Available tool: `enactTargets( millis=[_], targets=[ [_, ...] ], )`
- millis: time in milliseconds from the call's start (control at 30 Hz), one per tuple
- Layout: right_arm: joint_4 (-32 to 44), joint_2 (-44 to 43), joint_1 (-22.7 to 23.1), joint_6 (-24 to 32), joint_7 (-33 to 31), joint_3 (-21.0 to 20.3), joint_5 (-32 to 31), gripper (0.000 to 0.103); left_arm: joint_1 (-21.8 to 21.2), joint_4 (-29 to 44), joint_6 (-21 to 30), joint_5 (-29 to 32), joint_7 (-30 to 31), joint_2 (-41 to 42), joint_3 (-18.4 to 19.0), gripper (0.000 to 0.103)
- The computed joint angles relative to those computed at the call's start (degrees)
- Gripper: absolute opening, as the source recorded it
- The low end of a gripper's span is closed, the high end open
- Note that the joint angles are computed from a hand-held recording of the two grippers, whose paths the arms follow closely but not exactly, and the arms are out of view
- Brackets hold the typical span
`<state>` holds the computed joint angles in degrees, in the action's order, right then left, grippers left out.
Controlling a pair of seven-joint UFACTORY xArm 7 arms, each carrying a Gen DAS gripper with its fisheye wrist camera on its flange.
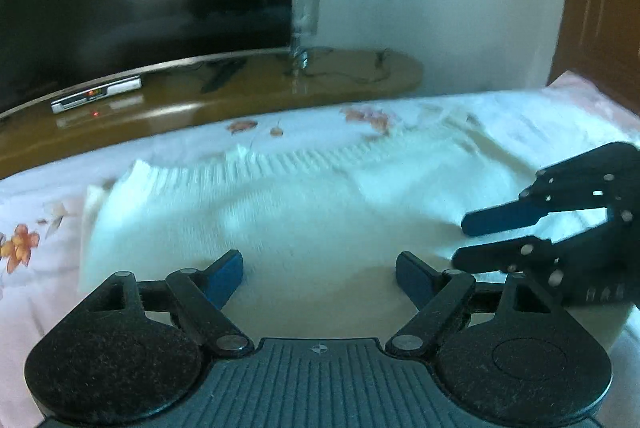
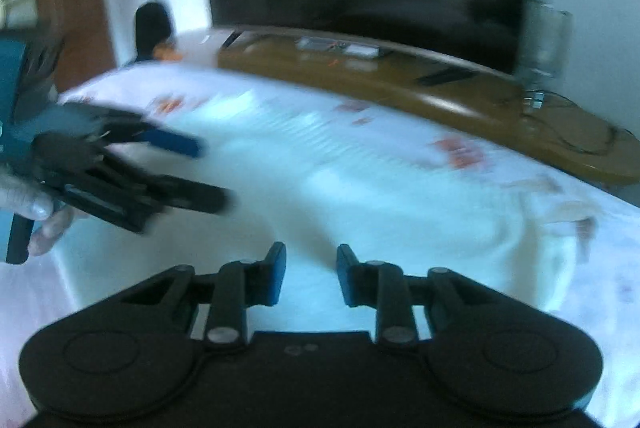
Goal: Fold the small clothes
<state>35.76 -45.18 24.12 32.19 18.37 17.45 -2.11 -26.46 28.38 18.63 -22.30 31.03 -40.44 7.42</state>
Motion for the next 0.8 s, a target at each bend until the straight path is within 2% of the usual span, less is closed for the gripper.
enactTargets(
  millis=[33, 100, 233, 300, 367, 433, 467, 533, 600, 633, 700, 800],
  targets=[
    [0.2, 0.5, -1.5, 0.0, 1.2, 2.4, -1.5, 0.029, 0.2, -0.4, -0.1, 0.4, 0.4, -0.2, 0.1, 0.084],
    [0.4, -0.1, -2.8, 1.5, 2.4, 3.8, -3.4, 0.029, 1.6, -0.9, 0.8, 1.2, 1.2, -1.4, 1.1, 0.084],
    [-1.8, -7.1, -5.6, 9.2, 5.8, 1.9, -4.8, 0.029, 5.5, -1.9, 4.2, 2.5, 4.4, -4.9, 4.8, 0.084],
    [-1.8, -8.6, -5.8, 11.3, 6.5, 0.6, -3.8, 0.028, 8.0, -1.8, 6.9, 2.8, 2.6, -7.0, 2.9, 0.084],
    [0.1, -9.7, -7.2, 12.8, 9.3, 3.9, -4.8, 0.029, 7.9, -3.2, 9.9, 2.5, 1.9, -12.9, 1.7, 0.084],
    [-0.3, -11.8, -4.7, 10.5, 10.9, 5.2, -3.5, 0.028, 9.2, -5.3, 12.8, 2.9, -1.0, -17.8, -1.2, 0.084],
    [0.4, -12.0, -3.8, 11.4, 12.1, 6.8, -2.8, 0.028, 9.3, -6.5, 14.3, 3.1, -2.5, -20.3, -2.5, 0.084],
    [0.4, -11.4, -1.3, 10.5, 14.6, 9.3, -1.0, 0.028, 8.9, -9.1, 16.4, 3.2, -5.2, -25.0, -4.2, 0.084],
    [1.0, -9.3, -0.1, 9.9, 16.7, 11.6, -0.5, 0.028, 8.0, -10.3, 19.4, 3.5, -6.6, -27.4, -4.0, 0.084],
    [1.0, -8.3, 0.5, 9.2, 17.9, 12.5, -0.3, 0.028, 9.3, -11.0, 20.2, 4.4, -8.6, -27.9, -5.6, 0.084],
    [1.6, -5.6, 1.4, 9.9, 19.3, 13.6, -0.8, 0.027, 9.8, -13.6, 18.5, 6.0, -9.1, -30.2, -6.4, 0.084],
    [0.7, -5.3, 1.3, 8.5, 22.8, 14.4, -2.6, 0.028, 9.5, -14.0, 18.4, 6.9, -10.2, -30.9, -5.0, 0.084]
  ],
)
